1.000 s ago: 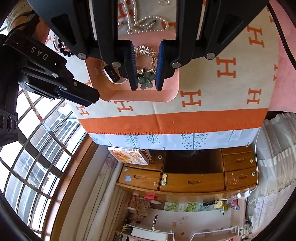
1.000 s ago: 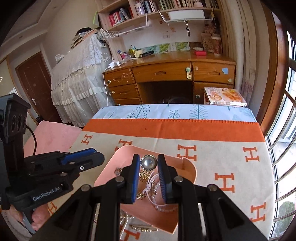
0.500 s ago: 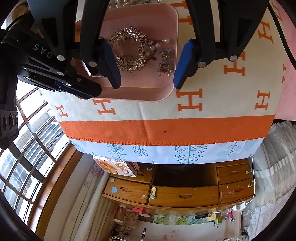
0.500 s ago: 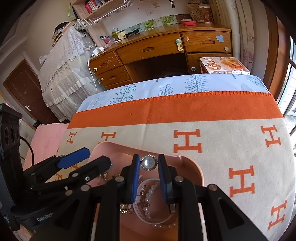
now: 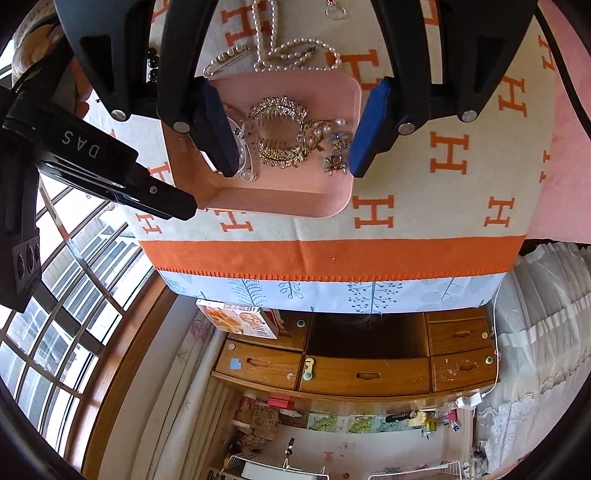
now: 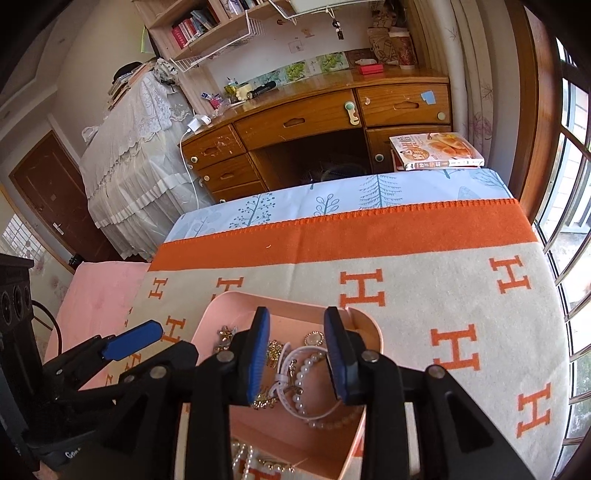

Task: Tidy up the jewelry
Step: 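Carry both brooches over the pink box and open both tools to release them, then move the left tool to the black bead bracelet while the right tool approaches the red string bracelet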

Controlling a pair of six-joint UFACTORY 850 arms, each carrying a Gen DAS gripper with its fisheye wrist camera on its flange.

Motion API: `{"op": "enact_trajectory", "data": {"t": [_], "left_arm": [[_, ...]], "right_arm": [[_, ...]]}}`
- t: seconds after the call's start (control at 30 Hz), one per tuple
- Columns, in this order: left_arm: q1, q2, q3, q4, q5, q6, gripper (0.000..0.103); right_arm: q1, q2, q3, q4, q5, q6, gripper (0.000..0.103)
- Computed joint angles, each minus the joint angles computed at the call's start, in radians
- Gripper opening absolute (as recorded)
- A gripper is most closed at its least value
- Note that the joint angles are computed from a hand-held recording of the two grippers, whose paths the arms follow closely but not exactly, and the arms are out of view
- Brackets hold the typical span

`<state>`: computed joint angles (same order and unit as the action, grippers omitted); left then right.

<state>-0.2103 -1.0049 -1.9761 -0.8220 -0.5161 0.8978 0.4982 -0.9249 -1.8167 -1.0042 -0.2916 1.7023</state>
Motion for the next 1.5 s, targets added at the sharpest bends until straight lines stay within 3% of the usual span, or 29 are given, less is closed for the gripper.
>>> {"op": "enact_trajectory", "data": {"t": [0.23,0.4,0.63,0.87,1.03,1.27,1.5], "left_arm": [[0.000,0.165,0.220,-0.196,0.079,0.238,0.068],[-0.009,0.270,0.351,-0.356,0.088,0.414,0.072],[-0.047,0.387,0.500,-0.533,0.081,0.623,0.073],[-0.117,0.421,0.582,-0.586,0.096,0.746,0.073],[-0.177,0.401,0.613,-0.542,0.131,0.795,0.073],[-0.241,0.334,0.624,-0.418,0.191,0.841,0.073],[-0.278,0.256,0.570,-0.180,0.222,0.662,0.067]], "right_arm": [[0.062,0.163,0.209,-0.283,-0.084,0.213,0.031],[0.102,0.295,0.380,-0.397,-0.151,0.330,0.031],[0.154,0.444,0.552,-0.419,-0.272,0.359,0.031],[0.194,0.524,0.655,-0.393,-0.367,0.332,0.031],[0.187,0.530,0.702,-0.354,-0.350,0.329,0.031],[0.148,0.520,0.775,-0.359,-0.247,0.424,0.031],[0.124,0.484,0.812,-0.412,-0.141,0.531,0.031]]}}
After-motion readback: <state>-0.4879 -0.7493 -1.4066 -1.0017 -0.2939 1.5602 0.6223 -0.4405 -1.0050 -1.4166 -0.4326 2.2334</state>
